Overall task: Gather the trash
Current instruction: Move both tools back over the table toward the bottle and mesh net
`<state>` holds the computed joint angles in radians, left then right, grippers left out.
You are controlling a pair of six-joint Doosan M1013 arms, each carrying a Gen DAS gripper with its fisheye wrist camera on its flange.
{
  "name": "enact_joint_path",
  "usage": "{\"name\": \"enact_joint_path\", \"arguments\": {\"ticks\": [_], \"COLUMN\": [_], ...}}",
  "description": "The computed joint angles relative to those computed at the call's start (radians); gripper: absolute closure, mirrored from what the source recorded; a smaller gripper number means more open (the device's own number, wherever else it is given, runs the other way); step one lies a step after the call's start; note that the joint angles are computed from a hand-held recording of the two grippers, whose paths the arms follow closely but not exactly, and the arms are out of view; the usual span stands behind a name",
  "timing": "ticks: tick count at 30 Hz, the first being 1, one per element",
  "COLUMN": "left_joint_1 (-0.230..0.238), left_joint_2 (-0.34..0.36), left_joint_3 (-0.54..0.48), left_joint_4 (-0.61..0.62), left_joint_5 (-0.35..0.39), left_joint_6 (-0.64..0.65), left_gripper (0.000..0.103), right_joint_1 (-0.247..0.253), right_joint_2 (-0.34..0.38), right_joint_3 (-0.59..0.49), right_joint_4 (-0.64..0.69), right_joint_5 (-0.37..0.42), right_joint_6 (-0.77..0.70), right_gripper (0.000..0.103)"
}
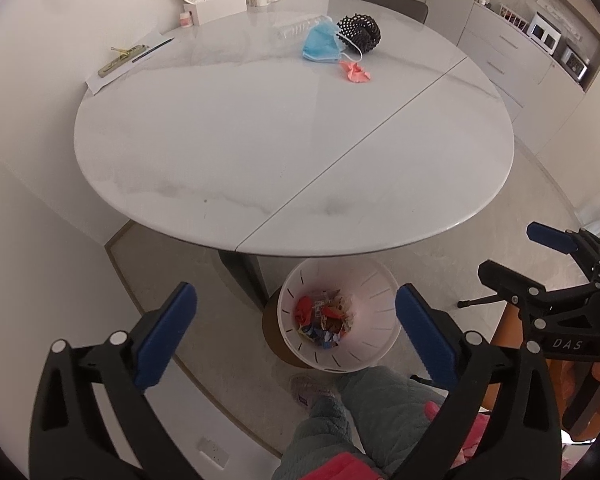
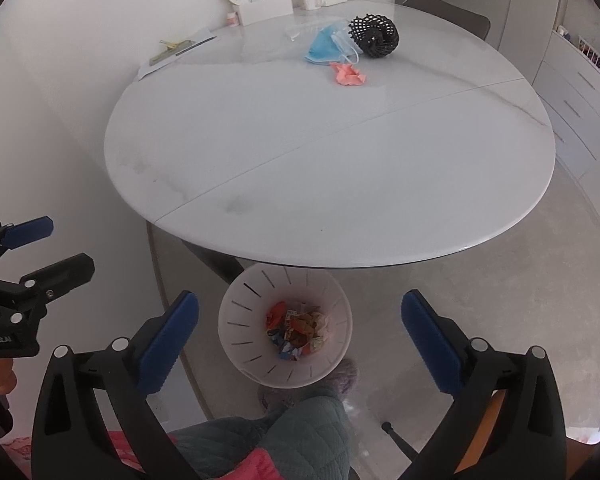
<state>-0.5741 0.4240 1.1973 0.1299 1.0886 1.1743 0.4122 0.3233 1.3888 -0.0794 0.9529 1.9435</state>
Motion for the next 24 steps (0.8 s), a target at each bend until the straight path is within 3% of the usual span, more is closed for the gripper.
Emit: {"name": "enact_joint_path", "arguments": {"ticks": [8,16,24], "left_joint_1": [0.010,0.014,0.059], "left_joint_2": [0.066,0.177,0.321], "left_joint_3": [-0.110,-0.312,-0.559], "left_joint_4": [-0.009,0.043,-0.038], "left_joint_5": [0.036,0.129,0.225], "left_joint_6": [0.000,-0.014,0.128], "left_gripper": [0.008,0.008,0.008], "right_joint_1": [-0.038,-0.098,-0.112], "right_joint_2": [0.035,0.096,0.180], "right_joint_3": [-0.047,-0.135,-0.260], "right_joint_4": [0.027,0.115,0.059], "right_joint_5": [0.019,-0.008,0.009], "right_joint_6": [-0.038,-0.146,-0.070], "right_gripper": [0.002,0.002,0.002]}}
